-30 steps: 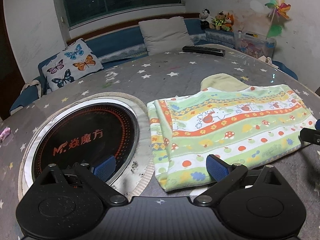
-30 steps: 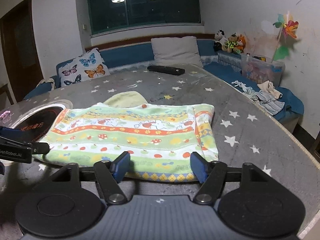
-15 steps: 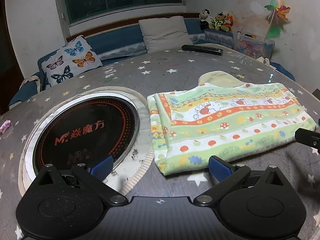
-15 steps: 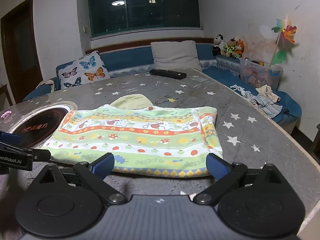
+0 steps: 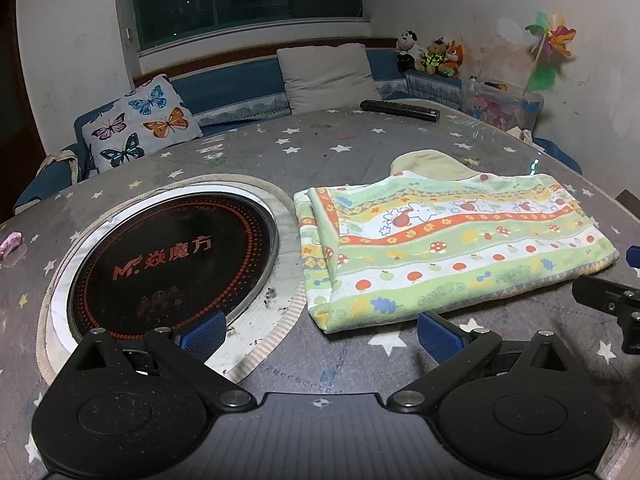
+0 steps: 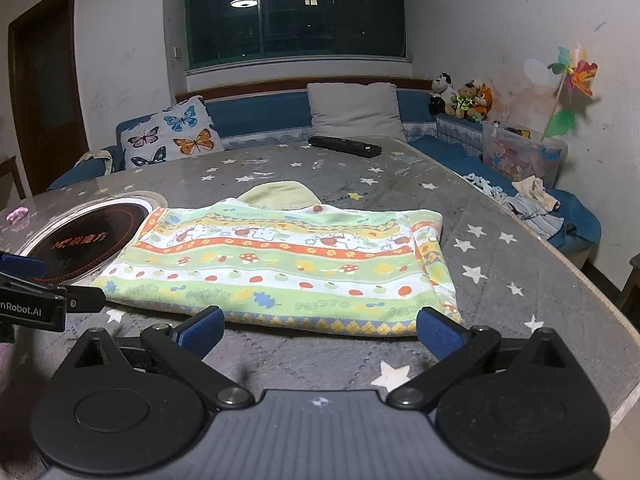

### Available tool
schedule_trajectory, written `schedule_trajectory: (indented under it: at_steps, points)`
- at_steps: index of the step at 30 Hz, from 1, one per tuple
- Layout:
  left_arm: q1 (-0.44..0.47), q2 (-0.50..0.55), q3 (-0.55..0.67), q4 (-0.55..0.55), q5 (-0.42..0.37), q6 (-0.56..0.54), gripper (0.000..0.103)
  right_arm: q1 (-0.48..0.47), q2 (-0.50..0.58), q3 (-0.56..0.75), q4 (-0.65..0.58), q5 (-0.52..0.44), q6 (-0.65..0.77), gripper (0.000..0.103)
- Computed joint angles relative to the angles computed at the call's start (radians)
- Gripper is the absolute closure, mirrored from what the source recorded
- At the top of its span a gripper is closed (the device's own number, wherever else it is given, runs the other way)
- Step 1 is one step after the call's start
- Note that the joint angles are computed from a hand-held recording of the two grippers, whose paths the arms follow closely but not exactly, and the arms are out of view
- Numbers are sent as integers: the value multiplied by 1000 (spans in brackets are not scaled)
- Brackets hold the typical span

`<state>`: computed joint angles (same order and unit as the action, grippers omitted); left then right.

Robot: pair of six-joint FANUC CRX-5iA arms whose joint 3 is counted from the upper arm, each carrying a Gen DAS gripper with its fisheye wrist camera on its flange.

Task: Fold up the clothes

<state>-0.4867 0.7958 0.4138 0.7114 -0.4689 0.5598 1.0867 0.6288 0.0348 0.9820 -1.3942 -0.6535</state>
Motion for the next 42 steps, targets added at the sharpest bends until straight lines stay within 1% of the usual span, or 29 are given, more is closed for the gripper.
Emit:
schedule_trajectory:
  at_steps: [11,18,25,42]
  points:
    - [-4,-26,-54,36,24,-56,0,10,27,47,-3,-30,21,0]
    - [-5,-48,-99,92,39,-113,0,17,37,60,-7,-34,-8,0]
    - [-6,-66,-135,119,44,-148,0,25,48,72,-4,-36,-37,0]
    - [-15,-125,-255,272,79,-301,0,45,76,112,1,-57,-48,0]
